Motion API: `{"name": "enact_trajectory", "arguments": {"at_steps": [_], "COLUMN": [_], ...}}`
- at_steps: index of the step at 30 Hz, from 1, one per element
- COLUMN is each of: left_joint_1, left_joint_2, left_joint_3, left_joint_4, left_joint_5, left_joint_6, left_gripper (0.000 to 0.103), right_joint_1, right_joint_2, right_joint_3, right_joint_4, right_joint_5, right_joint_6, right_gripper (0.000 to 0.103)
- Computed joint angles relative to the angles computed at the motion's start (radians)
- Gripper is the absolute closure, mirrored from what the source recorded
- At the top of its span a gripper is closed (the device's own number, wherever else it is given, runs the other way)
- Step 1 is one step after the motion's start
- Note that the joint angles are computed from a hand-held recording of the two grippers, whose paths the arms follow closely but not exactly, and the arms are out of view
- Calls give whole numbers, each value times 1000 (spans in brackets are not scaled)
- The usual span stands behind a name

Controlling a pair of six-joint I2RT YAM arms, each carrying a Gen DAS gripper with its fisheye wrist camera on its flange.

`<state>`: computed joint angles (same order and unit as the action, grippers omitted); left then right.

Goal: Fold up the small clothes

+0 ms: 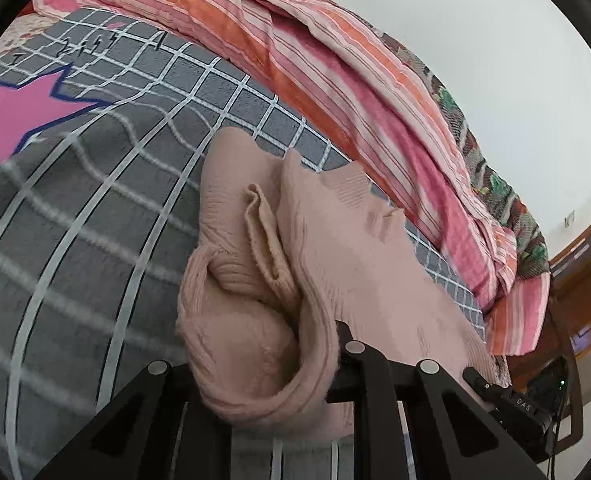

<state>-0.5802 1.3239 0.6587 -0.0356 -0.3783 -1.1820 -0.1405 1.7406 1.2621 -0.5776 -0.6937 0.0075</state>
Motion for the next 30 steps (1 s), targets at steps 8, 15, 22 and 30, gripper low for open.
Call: {"name": "enact_trajectory", "arguments": {"at_steps": [8, 15, 22, 30], "left_joint_1": [-344, -561, -700, -862], "left_joint_2": [-181, -166, -175, -79], "left_joint_3": [-88, -66, 9, 164], "left_joint_4": [-186, -349, -682, -987], "left_joint_5": [-224, -321, -374, -511], "left_joint_6": [-226, -395, -545, -677], "left_gripper": [86, 81, 71, 72], "right_joint_1": [-161, -275, -364, -411], "right_joint_2": [-192, -335, -412, -462], "right_joint_3": [-126, -244, -273, -289], "right_joint_4": [-240, -329, -293, -305], "right_joint_5": [-63, -41, 8, -57], "right_joint_6": [-304, -482, -628, -733], "right_gripper": [91, 84, 66, 67]}}
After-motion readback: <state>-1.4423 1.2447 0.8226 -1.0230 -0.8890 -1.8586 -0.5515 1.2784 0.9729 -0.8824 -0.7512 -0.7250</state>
